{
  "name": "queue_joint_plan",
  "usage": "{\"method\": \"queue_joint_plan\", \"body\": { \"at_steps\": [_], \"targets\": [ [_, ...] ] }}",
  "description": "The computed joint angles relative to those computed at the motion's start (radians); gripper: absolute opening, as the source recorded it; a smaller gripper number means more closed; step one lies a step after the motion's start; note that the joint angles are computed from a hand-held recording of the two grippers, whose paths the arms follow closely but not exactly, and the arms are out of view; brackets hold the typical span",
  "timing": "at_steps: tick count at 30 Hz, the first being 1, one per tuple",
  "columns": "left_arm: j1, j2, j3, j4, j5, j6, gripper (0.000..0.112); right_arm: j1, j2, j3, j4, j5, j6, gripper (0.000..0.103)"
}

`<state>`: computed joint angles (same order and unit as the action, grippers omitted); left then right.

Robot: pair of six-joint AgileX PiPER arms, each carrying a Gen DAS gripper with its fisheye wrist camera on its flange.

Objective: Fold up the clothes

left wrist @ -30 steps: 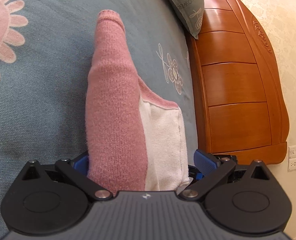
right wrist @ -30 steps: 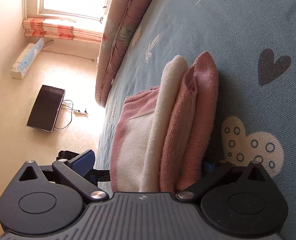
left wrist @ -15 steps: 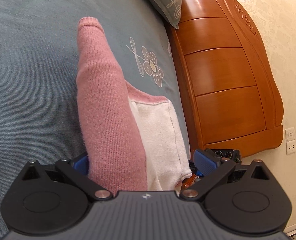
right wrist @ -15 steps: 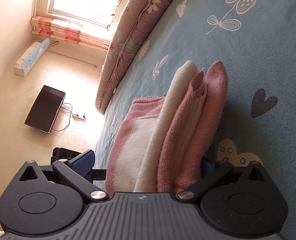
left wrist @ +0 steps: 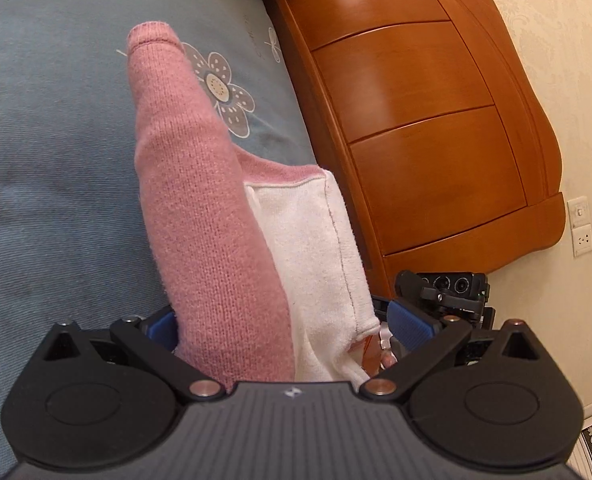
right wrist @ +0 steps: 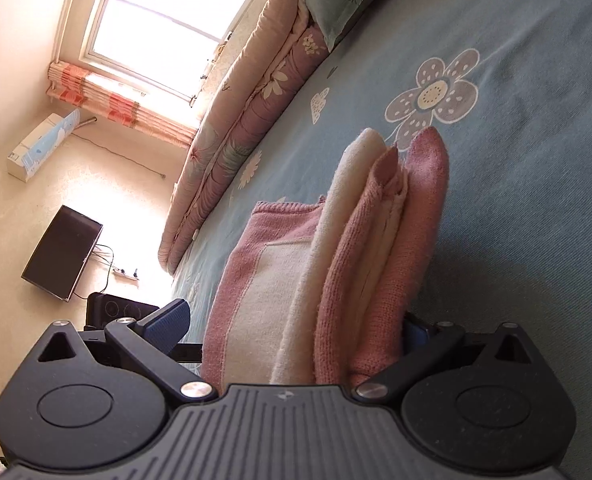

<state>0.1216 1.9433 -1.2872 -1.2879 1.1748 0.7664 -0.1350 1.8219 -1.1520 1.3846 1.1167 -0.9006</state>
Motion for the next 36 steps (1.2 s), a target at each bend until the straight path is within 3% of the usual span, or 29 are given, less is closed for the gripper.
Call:
{"method": "queue_joint_plan", "body": {
  "at_steps": [12,20,27,32,36],
  "targets": [
    [-0.178,0.195,-0.164,-0.084,-0.045,0.000,0.101,-0.174,0.192,-0.313,-0.126,0.037,0.107,0.103],
    [-0.195,0.194,-0.092,-0.064,-0.074,0.019,0.101,-0.223,0.266,-0.304,-0.088,-0.025,0.073,0.103],
    [-0.156,0.003,0.020,0.095,-0.205,0.053,0.102,-0.243,0.095,-0.151,-0.112,-0.209,0.014,0.103],
    [-0.160,-0.154,0.121,0.302,-0.389,0.064,0.102,-0.232,-0.014,-0.121,-0.082,-0.077,-0.103,0.103],
    [-0.167,-0.193,0.183,0.357,-0.423,0.095,0.102,-0.119,-0.019,-0.147,-0.243,-0.136,-0.059,0.103]
  ]
}}
